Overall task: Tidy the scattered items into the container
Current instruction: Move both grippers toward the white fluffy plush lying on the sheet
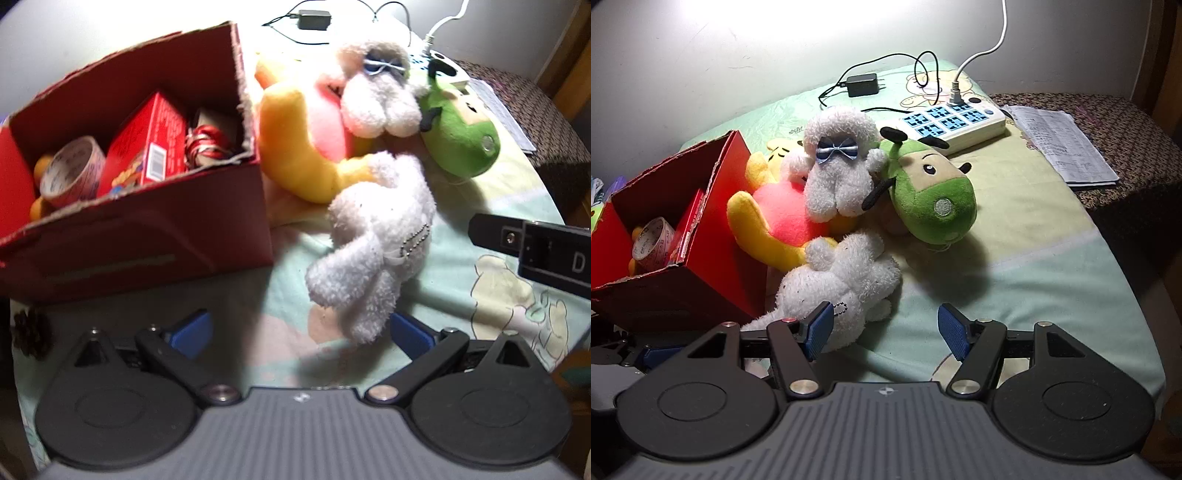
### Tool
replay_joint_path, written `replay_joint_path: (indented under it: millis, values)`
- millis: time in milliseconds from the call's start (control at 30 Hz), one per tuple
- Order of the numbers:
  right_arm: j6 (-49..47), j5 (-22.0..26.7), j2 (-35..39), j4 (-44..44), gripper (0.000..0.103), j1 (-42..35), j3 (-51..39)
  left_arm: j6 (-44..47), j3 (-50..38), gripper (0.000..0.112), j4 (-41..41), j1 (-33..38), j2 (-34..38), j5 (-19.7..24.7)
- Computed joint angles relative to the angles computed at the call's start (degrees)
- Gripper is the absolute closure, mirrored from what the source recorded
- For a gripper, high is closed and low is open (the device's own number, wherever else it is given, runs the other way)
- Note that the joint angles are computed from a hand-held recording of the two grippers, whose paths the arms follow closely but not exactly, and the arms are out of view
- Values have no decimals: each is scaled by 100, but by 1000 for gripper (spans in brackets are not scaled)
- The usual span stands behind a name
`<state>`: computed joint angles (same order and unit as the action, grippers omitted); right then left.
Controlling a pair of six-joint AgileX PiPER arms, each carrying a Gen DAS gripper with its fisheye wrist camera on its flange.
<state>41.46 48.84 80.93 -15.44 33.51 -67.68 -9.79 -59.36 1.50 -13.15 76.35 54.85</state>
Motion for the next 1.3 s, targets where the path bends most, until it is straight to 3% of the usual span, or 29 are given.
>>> replay_joint_path:
  millis: [233, 500, 800, 1033, 1167, 1300]
  values:
    - [-1048, -474, 106, 588, 38, -493, 241, -972, 184, 10, 383, -20, 28, -31]
    - [-1975, -597, 100, 1257, 37, -815, 322, -1828, 156, 10, 819, -558, 13, 149]
    - [-2860, -599, 4, 1890, 38, -1179, 428, -2132, 246, 10, 638, -766, 43, 20]
    - [-3654, -543, -27, 2579, 38, -1586, 438, -1776, 263, 10, 213, -830, 6, -180]
    - [-4041, -489, 16, 2975, 38, -1841, 431, -1762, 248, 10, 549, -1103, -62, -180]
    - [-4156, -441, 113, 3265, 38, -1970, 393, -1003, 80, 10, -96, -706, 33, -180]
